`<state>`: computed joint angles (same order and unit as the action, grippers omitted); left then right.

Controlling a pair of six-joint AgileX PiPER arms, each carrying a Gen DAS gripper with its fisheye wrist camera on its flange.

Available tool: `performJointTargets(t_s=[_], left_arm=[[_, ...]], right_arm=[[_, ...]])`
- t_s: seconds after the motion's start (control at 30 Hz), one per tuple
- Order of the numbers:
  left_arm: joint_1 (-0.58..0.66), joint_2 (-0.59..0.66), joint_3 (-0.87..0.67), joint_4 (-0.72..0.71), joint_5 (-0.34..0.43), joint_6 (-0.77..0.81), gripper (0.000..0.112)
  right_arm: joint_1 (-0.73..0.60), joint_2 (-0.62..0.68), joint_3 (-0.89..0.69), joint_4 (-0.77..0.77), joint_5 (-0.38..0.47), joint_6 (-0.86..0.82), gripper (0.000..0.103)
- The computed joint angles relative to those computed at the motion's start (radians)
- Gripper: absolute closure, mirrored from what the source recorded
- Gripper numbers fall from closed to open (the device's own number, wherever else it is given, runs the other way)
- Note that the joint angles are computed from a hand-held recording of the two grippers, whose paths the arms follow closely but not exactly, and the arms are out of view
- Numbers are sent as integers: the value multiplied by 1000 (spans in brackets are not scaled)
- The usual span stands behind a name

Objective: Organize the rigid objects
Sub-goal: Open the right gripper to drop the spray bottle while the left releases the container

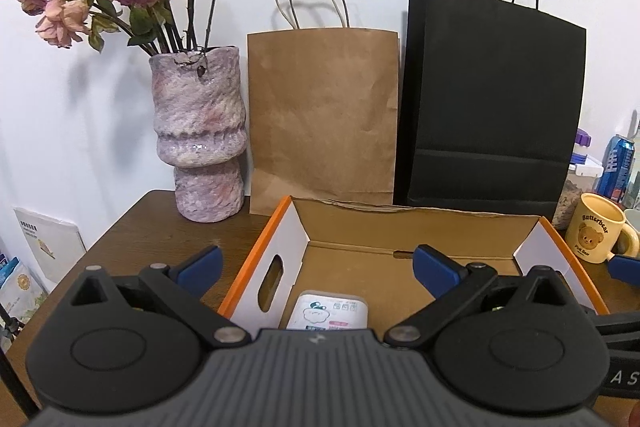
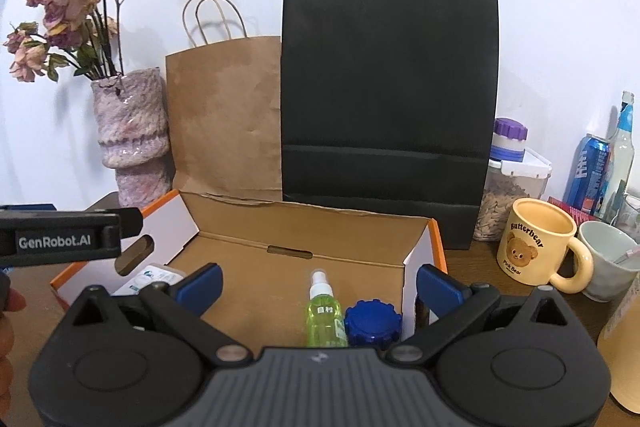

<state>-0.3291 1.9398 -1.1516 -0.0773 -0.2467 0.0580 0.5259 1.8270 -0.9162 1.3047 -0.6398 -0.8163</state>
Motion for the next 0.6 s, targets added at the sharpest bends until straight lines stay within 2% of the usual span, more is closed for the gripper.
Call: performJointTargets(t_s=[0.6], left_arm=[[48, -172, 243, 215, -87, -186, 9]], right_arm=[[165, -120, 162, 70, -118, -10, 0]])
